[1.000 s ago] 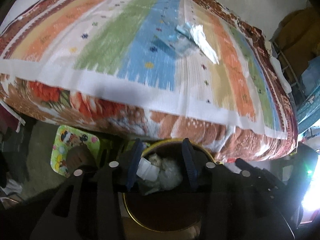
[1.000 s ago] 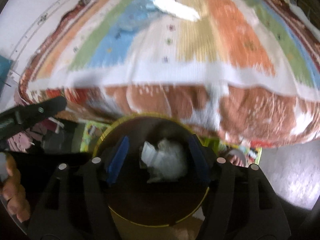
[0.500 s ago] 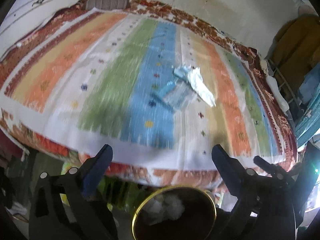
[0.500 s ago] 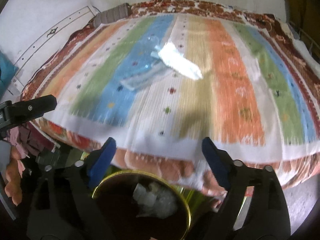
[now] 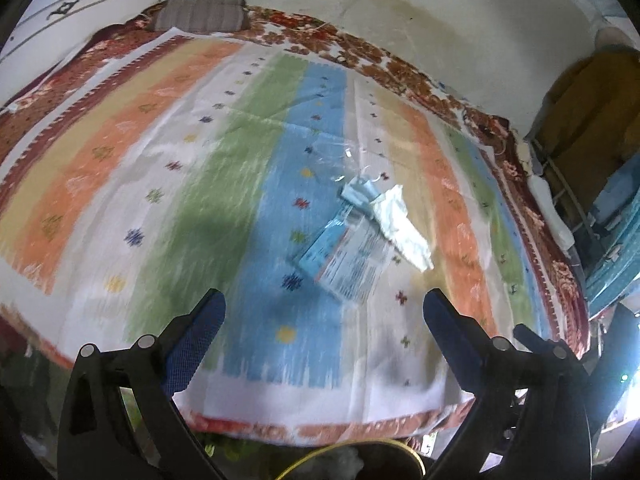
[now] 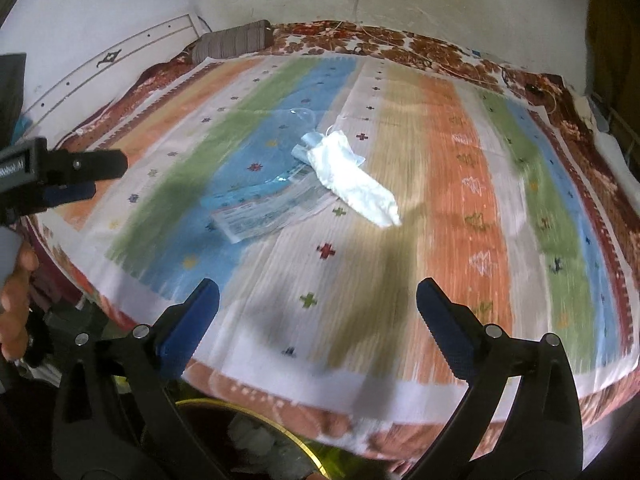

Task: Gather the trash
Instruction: 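Move both open grippers back toward the blister pack and tissue, then grasp the white tissue with right gripper while left grasps the clear plastic cup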

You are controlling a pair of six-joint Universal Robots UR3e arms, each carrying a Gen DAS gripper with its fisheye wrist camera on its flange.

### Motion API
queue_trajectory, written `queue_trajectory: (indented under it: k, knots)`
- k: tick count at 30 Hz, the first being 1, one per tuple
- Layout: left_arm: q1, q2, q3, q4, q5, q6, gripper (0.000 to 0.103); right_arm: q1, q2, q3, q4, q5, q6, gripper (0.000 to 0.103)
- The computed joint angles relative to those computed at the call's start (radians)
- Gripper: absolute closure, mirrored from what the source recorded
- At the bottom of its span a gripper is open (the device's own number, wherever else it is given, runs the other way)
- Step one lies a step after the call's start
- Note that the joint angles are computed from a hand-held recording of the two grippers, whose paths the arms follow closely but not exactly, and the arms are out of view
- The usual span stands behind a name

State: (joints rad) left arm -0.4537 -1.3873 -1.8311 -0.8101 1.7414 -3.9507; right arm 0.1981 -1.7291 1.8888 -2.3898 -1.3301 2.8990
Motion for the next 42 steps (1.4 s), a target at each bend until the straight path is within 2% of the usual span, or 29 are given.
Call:
queue_trajectory:
  k: [4, 9, 16, 25, 28, 33, 42]
  knots:
    - [0.059, -0.045, -0.023, 0.094, -0.077, 0.063, 0.006, 0.0, 0.082, -0.039, -0.03, -0.02, -0.004, 0.009]
    - [0.105, -0.094, -0.038, 0.157, -0.122, 0.111, 0.006, -0.005, 0.176, -0.082, -0.078, -0.048, -0.002, 0.01]
    - [0.194, -0.131, -0.076, 0.255, -0.215, 0.133, 0.007, -0.023, 0.296, -0.144, -0.128, -0.04, -0.015, 0.012]
    - [0.257, -0.241, -0.031, 0.281, -0.282, 0.187, 0.012, -0.014, 0.422, -0.232, -0.162, -0.075, -0.034, 0.018]
    - [0.298, -0.271, -0.022, 0.306, -0.322, 0.201, 0.014, -0.021, 0.44, -0.245, -0.178, -0.049, -0.035, 0.018]
    - [0.339, -0.324, 0.008, 0.323, -0.338, 0.217, 0.016, -0.013, 0.482, -0.298, -0.185, -0.023, -0.028, 0.019]
    - [0.398, -0.416, 0.082, 0.343, -0.391, 0.242, 0.019, 0.03, 0.573, -0.472, -0.148, 0.026, -0.033, 0.02]
